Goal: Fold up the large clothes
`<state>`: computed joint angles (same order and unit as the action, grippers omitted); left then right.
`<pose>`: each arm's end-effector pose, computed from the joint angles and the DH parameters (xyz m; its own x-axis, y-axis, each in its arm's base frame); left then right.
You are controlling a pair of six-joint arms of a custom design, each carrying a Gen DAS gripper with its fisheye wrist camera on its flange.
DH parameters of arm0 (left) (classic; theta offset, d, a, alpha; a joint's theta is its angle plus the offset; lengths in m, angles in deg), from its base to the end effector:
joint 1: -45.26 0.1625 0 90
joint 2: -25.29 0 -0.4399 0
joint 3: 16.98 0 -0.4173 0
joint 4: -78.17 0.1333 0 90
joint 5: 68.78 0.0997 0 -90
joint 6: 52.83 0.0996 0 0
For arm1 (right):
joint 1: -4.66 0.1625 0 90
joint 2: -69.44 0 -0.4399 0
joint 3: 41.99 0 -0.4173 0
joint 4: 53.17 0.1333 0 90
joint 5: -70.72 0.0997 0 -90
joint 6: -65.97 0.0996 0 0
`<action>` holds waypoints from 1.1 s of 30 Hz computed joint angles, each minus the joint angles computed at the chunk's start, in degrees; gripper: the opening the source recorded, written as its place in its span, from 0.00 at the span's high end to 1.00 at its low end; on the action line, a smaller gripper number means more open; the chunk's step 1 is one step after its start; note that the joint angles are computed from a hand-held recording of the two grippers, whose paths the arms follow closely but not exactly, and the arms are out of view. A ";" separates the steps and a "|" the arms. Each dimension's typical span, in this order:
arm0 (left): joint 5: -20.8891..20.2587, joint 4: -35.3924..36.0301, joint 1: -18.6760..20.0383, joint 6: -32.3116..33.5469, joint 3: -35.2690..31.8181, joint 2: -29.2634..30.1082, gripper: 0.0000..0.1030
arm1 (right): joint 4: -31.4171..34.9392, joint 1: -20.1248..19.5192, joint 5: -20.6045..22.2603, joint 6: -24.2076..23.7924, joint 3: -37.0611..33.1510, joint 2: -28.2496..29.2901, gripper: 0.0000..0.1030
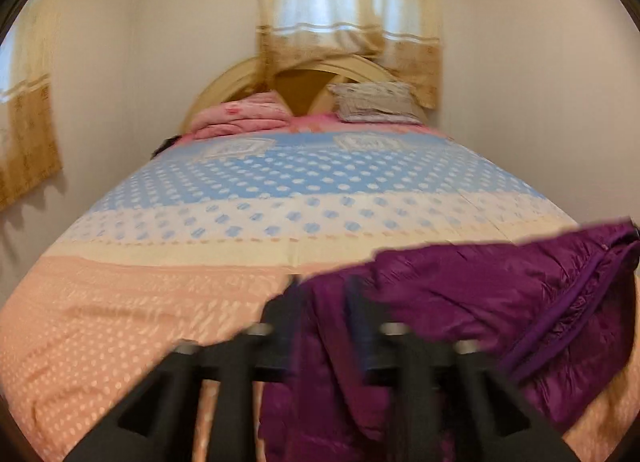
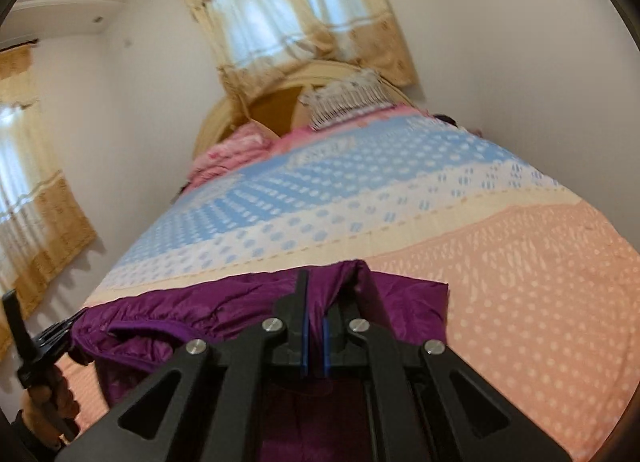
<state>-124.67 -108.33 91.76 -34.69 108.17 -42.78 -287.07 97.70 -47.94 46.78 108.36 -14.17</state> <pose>-0.2211 -0.5077 0.2199 -0.6381 0.4706 -0.6094 0.7686 0.4355 -0.4686 0.1024 -0.3161 0.2941 -0.8471 0.3241 0.4211 -0.3073 0.3478 -0.8858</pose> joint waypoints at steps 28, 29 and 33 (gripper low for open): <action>27.35 -13.44 -0.53 3.25 -16.94 27.42 0.05 | 11.44 1.71 -13.19 -7.52 -20.35 23.61 0.24; 27.90 -11.69 0.10 1.63 -17.73 27.68 0.05 | 13.39 0.52 -13.37 -6.30 -21.07 23.45 0.24; 26.46 -0.41 2.80 -10.30 -18.76 26.23 0.05 | 15.61 -4.10 -7.64 -1.43 -20.59 21.65 0.24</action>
